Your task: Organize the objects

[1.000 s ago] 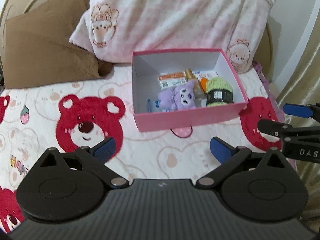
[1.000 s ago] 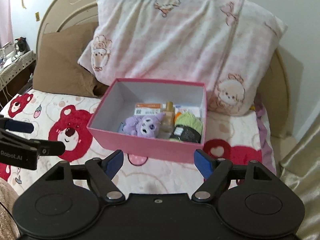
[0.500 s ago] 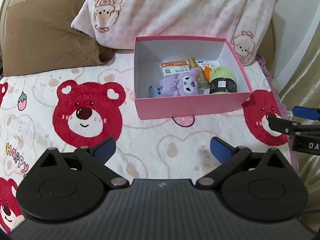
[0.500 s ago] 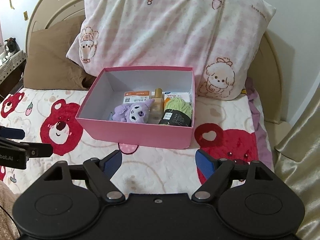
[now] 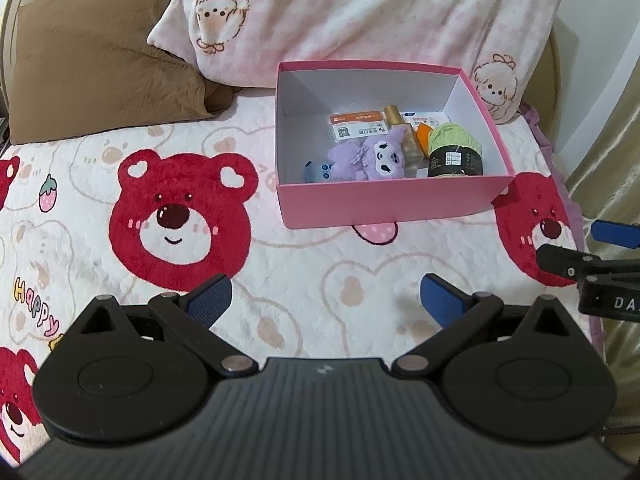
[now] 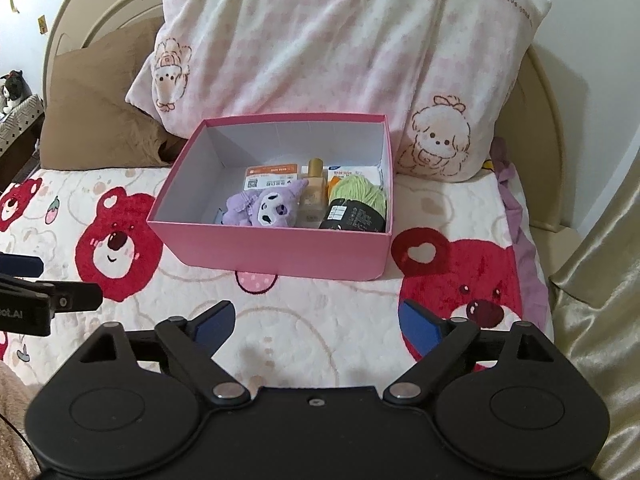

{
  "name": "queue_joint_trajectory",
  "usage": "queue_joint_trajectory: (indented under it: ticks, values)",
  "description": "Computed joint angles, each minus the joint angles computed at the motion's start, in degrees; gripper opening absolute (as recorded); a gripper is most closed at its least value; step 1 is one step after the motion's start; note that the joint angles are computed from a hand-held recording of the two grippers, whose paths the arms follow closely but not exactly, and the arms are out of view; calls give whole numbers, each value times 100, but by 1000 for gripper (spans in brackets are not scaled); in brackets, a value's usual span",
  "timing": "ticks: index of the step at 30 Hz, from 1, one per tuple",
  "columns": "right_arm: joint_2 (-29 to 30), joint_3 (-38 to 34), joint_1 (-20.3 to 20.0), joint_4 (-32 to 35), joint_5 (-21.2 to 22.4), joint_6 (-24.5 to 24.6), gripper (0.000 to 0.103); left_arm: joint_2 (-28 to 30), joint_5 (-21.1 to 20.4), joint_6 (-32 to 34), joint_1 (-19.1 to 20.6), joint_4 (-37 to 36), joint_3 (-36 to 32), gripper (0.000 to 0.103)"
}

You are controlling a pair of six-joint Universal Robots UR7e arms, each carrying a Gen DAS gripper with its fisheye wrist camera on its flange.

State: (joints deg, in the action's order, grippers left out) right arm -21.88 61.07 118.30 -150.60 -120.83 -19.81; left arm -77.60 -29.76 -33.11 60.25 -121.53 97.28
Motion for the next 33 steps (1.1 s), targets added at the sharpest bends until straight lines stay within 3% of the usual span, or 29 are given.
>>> queue_joint_trajectory:
  ticks: [33]
  values:
    - [39,-10,33,253,-224,274,93,53,-195,-322,85,469,-102,102]
